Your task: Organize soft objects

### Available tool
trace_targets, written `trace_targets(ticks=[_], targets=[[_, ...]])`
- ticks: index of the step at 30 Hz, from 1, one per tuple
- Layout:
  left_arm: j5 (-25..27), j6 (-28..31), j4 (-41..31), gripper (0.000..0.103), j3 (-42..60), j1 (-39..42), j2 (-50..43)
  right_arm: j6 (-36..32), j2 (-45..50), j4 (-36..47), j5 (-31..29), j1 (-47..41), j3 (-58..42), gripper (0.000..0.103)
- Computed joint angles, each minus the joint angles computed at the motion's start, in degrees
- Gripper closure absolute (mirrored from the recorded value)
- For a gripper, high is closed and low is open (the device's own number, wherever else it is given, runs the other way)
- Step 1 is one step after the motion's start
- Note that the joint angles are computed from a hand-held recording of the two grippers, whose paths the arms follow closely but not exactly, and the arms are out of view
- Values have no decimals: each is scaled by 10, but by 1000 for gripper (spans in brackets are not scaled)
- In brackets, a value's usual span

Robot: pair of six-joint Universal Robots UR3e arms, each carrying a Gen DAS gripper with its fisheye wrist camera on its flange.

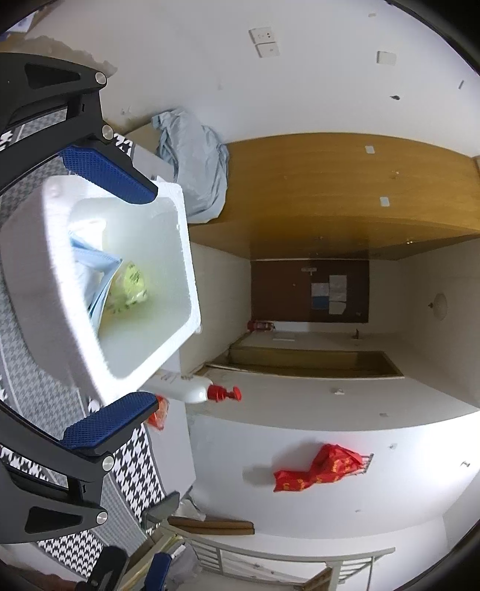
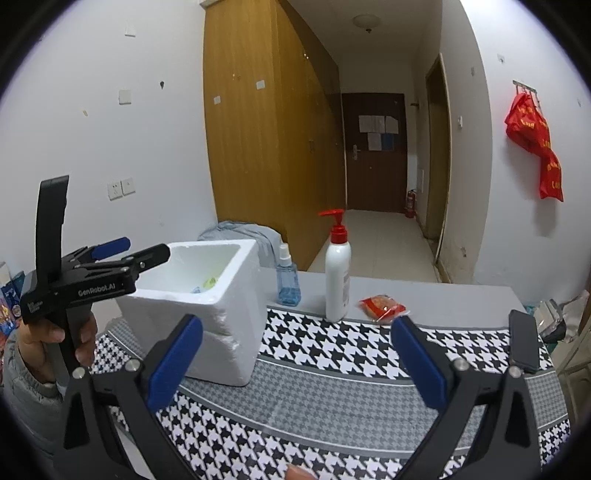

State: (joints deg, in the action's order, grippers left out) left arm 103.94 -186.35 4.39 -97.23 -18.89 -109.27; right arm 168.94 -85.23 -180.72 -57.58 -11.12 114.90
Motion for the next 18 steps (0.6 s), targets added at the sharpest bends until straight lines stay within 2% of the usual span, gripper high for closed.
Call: trace_targets(ticks=[7, 14, 18], targets=[[21, -8, 32, 1, -69, -34, 53, 5, -57, -15, 8, -13, 60, 0], [69, -16, 66, 1, -122, -82, 88, 22, -123, -86, -37, -6, 146, 0], [99, -16, 90, 1, -147, -112, 101, 31, -171, -84, -24, -24, 182, 0]])
